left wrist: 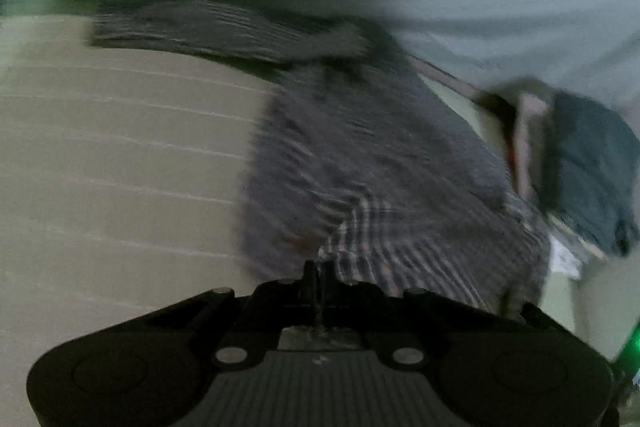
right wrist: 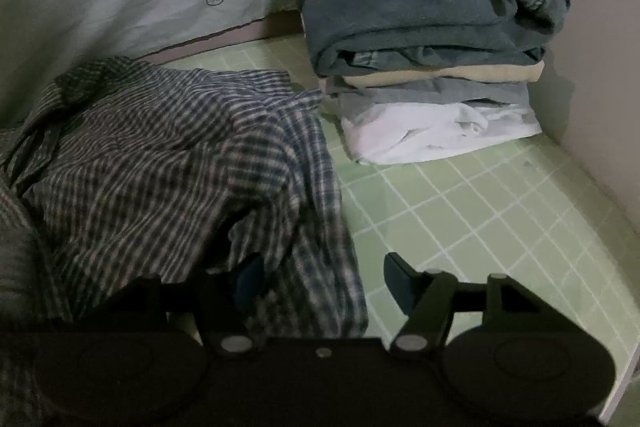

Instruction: Fold clothes

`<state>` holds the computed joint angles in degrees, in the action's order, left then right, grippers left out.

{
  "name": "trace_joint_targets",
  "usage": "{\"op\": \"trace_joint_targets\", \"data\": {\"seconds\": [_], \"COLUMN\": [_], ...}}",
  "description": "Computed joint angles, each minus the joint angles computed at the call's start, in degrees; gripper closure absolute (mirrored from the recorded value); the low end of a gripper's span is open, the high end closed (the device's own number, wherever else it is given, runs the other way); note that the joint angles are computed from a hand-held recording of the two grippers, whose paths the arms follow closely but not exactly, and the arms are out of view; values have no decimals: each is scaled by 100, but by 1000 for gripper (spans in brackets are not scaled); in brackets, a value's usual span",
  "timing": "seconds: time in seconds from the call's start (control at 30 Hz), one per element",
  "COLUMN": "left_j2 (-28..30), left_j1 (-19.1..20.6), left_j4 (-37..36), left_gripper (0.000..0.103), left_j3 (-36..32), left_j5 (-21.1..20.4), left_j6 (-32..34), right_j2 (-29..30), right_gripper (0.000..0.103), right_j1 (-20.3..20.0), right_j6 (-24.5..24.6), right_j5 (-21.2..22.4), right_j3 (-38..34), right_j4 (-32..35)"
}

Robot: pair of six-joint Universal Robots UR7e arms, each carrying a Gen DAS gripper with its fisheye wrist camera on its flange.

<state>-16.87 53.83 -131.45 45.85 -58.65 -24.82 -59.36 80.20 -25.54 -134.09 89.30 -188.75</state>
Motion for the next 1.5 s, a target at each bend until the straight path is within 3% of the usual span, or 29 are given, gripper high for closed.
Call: {"op": "trace_joint_targets", "data": {"seconds": [0.17,0.3,0.43,0.53,0.67,0.8,0.97,1.1,1.27,1.3,1.33,1.4,1.43,1.5], "left_j2": [-813,-1261,-1414,-1383,-1066,-636,5,358,835,907,926,960,909,769], "left_j1": [68,187,227,153,20,-1,7,35,1,-1,14,50,81,146], "left_j4": [-639,-327,80,-148,-837,-1010,-210,307,1110,1221,1315,1509,1449,1185], "left_gripper": [102,101,98,81,64,55,44,34,34,39,45,92,99,100], "left_j3": [1191,1716,1819,1797,1472,846,-180,-654,-1261,-1354,-1408,-1520,-1476,-1323], "left_j5": [910,1677,1951,2107,2237,1835,998,255,455,532,580,669,698,821], "left_j6": [-528,-1182,-1948,-1683,-664,232,706,1044,1355,1407,1355,1227,1111,882], "right_j2": [-36,-2,-41,-23,34,140,420,504,502,480,458,432,419,395], "right_gripper": [36,36,36,35,29,25,17,7,7,7,7,7,7,9], "right_j1": [135,237,277,292,321,379,509,534,495,479,458,428,407,361], "right_j6": [260,301,410,507,631,495,-35,-254,-68,13,105,256,331,474], "right_j5": [26,48,209,296,400,405,176,303,387,416,452,495,539,654], "right_j3": [233,365,456,452,408,342,147,93,47,66,65,58,47,25], "right_j4": [-47,-159,-109,-101,-185,-290,-648,-643,-148,-66,49,232,332,528]}}
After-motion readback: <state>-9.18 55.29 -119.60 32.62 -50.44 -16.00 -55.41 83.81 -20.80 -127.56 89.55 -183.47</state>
